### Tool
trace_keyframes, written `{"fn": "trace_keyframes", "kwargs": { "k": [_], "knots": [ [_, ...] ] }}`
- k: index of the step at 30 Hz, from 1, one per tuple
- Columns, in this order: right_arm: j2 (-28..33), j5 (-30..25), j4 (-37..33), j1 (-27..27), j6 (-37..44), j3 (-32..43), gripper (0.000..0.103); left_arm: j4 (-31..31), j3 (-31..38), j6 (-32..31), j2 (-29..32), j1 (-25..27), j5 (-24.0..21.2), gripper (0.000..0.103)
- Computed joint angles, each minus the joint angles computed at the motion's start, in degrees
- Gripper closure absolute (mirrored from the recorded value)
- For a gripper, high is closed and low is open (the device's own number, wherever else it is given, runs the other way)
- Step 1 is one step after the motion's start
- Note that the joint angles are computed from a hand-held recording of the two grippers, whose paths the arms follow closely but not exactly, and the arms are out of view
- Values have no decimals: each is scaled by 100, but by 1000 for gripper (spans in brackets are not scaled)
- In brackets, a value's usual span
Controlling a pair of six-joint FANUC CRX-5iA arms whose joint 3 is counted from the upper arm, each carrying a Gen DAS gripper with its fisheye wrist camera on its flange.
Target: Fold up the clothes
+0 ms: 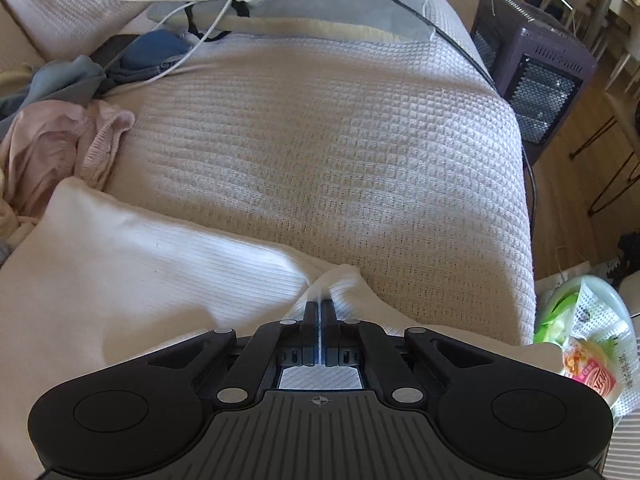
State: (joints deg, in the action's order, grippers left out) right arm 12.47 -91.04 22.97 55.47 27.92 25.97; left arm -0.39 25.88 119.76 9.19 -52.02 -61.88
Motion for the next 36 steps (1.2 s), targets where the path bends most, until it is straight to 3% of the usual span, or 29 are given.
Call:
{"fn": "trace_keyframes", "kwargs": {
  "k": [2, 7, 12, 17, 21, 26, 33, 36],
  "knots": [
    [-104, 9, -66, 7, -23, 4, 96, -81, 32, 35, -29, -58, 12, 64],
    [-595, -121, 90, 277, -30, -162, 75, -171, 67, 40, -87, -152, -117, 63],
    [-1566, -386, 82, 799, -518, -826, 72, -243, 116, 38, -84, -274, -246, 62],
    [-2685, -690, -114, 1629, -1670, -1898, 62, -412, 293, 188, -9, -484, -414, 59],
    [-3436, -784, -316, 2403, -3054, -2796, 62, -519, 472, 275, 92, -641, -532, 54],
    [-4047, -358, -124, 3158, -4406, -3618, 62, -739, 845, 215, 277, -852, -733, 50],
    [-4012, -21, -152, 2984, -4426, -3848, 63, -1068, 1241, 252, 420, -1059, -1010, 45],
    [-3794, -219, -16, 3063, -4209, -3716, 81, -1108, 1286, 269, 427, -1076, -1109, 45]
  ]
}}
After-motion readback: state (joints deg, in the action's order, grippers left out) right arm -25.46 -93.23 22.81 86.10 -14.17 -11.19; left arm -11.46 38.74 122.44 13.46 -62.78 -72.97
